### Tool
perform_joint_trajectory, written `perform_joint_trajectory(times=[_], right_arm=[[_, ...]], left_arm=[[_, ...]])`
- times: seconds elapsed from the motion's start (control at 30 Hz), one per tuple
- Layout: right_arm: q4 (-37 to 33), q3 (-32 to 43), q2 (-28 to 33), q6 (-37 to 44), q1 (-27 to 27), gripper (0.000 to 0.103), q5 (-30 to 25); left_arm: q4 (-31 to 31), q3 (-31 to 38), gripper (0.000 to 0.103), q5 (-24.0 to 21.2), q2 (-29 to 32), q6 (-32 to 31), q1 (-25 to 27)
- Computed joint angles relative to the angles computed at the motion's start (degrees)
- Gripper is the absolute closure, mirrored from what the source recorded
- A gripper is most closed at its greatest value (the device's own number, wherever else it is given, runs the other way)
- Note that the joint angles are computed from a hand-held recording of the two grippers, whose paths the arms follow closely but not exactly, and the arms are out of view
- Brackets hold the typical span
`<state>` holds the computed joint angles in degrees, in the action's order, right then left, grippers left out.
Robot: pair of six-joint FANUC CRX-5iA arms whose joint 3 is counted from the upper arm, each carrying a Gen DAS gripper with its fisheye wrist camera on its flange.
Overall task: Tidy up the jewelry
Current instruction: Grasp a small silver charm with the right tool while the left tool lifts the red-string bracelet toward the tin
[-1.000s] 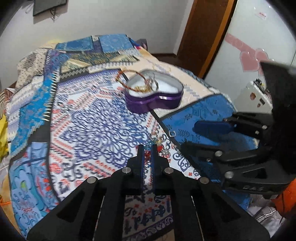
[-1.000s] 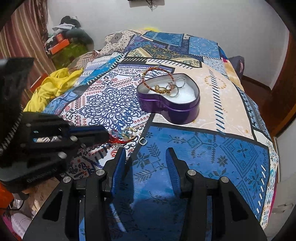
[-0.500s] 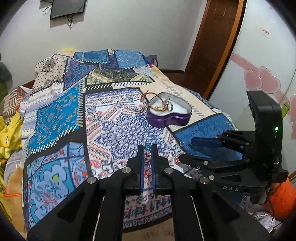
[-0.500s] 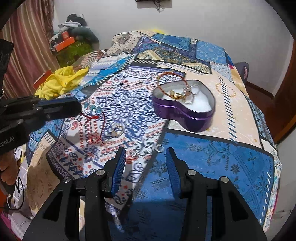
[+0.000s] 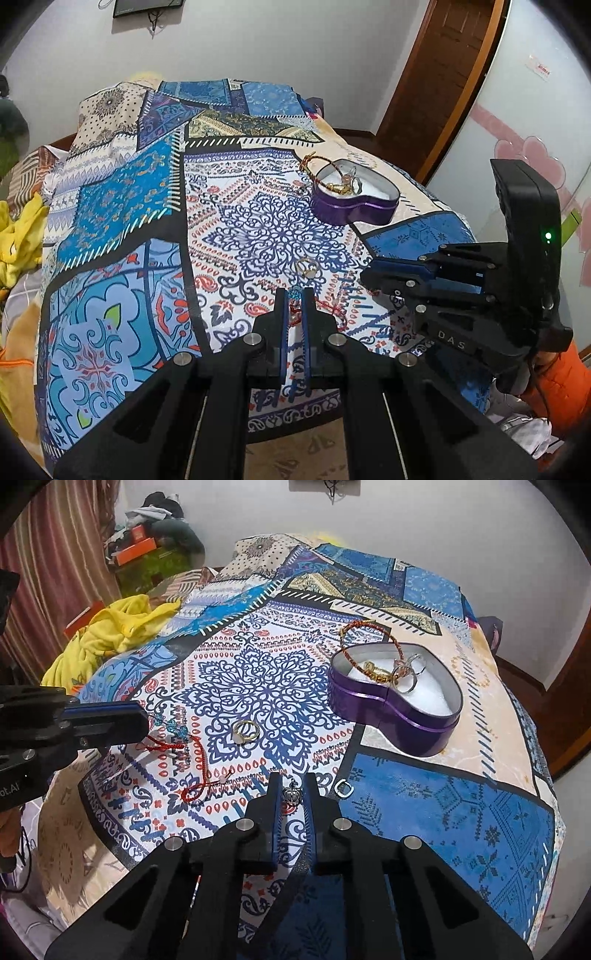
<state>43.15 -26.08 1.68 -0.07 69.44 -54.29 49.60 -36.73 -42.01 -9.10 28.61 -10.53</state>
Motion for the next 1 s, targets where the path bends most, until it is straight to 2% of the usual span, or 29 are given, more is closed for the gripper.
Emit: perform_joint_trajectory(times=[0.27, 0.47, 0.8, 1.0], right_arm=[[3.6, -1.9, -2.8, -4.5, 0.7, 0.093, -1.6], [7.0, -3.6, -5.5, -8.4, 1.1, 0.093, -3.8], [11.4, -5.7, -8.5, -11.9, 0.1, 0.093, -6.4], [14.0, -6.6, -9.5, -12.8, -1.3, 0.093, -6.0]], left_arm=[[3.7, 1.1, 0.098, 1.4, -0.6, -1.9, -2.1], [6.0, 2.8, 0.098, 4.2, -0.5, -2.7, -4.8], [8.1, 6.6, 0.098, 8.0, 2.2, -2.5, -8.5], [9.3, 8.7, 0.098, 10.0, 4.4, -2.4, -10.6]])
